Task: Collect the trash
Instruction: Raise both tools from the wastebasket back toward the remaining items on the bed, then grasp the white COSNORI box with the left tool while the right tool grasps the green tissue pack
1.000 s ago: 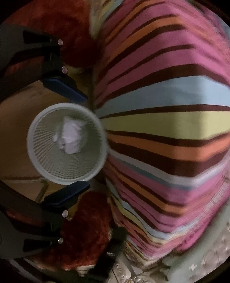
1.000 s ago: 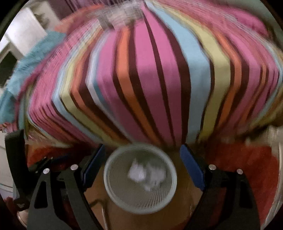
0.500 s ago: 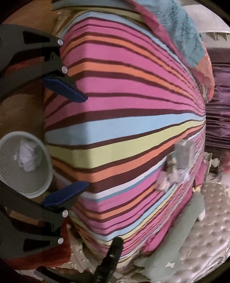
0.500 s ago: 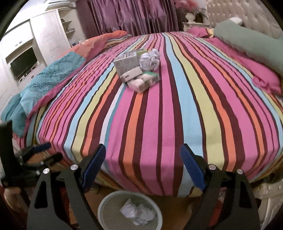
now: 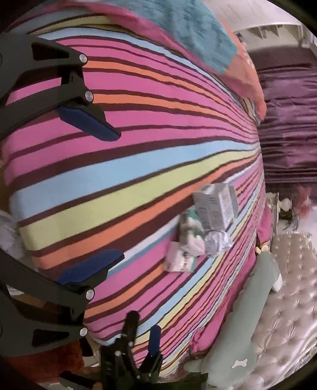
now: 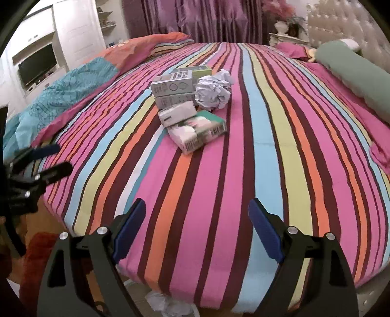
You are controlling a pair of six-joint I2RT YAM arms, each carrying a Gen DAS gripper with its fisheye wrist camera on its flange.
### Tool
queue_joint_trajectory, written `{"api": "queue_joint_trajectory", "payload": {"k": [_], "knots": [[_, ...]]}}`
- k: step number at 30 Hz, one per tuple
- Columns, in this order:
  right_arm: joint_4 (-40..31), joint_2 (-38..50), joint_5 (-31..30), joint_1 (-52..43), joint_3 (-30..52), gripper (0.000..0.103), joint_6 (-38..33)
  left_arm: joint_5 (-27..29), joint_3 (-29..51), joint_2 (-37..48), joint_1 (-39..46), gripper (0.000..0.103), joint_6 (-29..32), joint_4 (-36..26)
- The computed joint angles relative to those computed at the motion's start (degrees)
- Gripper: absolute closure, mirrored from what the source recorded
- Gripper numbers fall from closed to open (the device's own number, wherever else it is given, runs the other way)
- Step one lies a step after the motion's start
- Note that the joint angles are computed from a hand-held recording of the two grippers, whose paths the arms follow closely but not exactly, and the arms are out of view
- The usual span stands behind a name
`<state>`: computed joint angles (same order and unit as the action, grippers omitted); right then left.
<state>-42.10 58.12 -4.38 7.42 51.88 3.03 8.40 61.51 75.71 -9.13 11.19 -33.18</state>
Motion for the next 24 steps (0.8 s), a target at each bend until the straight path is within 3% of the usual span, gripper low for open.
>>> {"api": "queue_joint_trajectory", "payload": {"k": [13,24], "knots": [[2.4,15.7,-4.3,-4.9,9.7,0.021,-7.5,0.2,24.8,23.5,-1.2,0.015,5.8,-1.0],[2.2,22.0,-8.6,-7.3,13.1,0.021,-10.8,2.0,47.0,41.0,-3.2,0.015,13.2,-8.4]]}}
